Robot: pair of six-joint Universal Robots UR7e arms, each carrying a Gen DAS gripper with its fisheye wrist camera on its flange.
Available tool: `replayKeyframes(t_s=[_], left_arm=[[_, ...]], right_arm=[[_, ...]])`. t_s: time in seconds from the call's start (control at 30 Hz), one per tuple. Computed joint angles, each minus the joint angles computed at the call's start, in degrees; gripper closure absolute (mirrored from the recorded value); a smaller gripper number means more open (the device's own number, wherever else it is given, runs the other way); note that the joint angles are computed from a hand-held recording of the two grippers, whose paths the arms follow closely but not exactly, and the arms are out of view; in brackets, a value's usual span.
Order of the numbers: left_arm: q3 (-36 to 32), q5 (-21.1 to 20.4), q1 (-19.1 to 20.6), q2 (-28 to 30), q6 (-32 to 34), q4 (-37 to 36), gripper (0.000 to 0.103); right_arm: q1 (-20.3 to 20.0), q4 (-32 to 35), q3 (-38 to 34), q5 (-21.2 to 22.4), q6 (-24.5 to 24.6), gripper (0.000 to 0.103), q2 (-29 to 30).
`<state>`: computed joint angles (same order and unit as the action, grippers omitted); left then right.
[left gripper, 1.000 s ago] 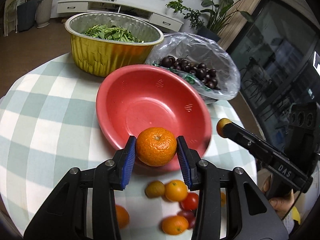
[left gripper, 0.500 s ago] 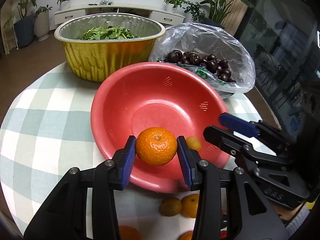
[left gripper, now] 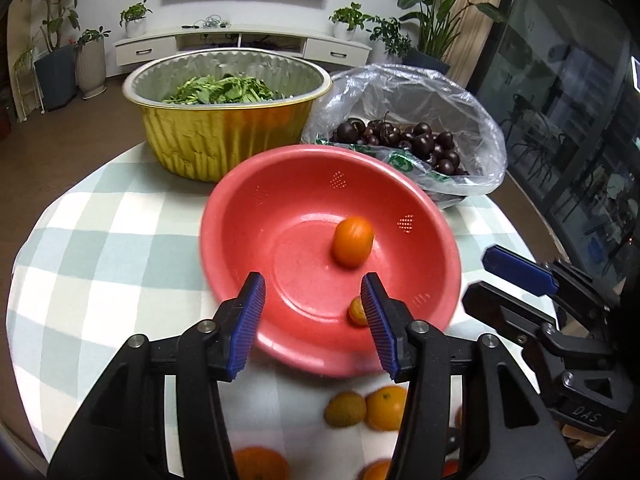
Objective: Organize fruits
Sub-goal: 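Lower the right tool onto a large orange while the left tool grasps another tangerine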
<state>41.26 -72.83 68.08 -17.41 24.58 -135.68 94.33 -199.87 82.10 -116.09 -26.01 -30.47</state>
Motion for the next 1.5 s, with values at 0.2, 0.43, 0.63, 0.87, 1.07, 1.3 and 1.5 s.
replayKeyframes(t_s=[0.2,0.43,0.63,0.87,1.07,1.3,1.5], left_arm=[[13.59,-0.30,0.82,-7.94,0.55,-7.73,0.051],[26.11,1.56,2.20,-14.56,2.10,-14.26,0.050],[31.05,4.21,2.45,-16.03,3.81,-17.53,0.050],[31.28,5.38,2.62,-15.73,3.71,-17.32,0.049],[30.24,6.17,2.80,-15.06,3.13,-16.55,0.049],[29.76,6.51,2.84,-14.52,3.23,-16.19,0.049],[29.20,6.51,3.00,-14.03,2.91,-15.90,0.050]], right_arm=[[0.42,-5.09,6.67,-1.23,-0.28,0.049,-1.76],[-0.01,-7.49,13.09,-3.80,0.69,0.049,-2.49],[-0.42,-7.93,14.80,-5.41,1.70,0.049,-2.28],[-0.69,-7.08,14.99,-6.25,2.58,0.049,-2.18],[-0.95,-5.31,15.07,-6.43,3.77,0.050,-2.28],[-1.32,-2.88,15.79,-4.57,5.63,0.058,-3.25],[-1.29,-2.16,15.84,-4.24,6.04,0.061,-3.32]])
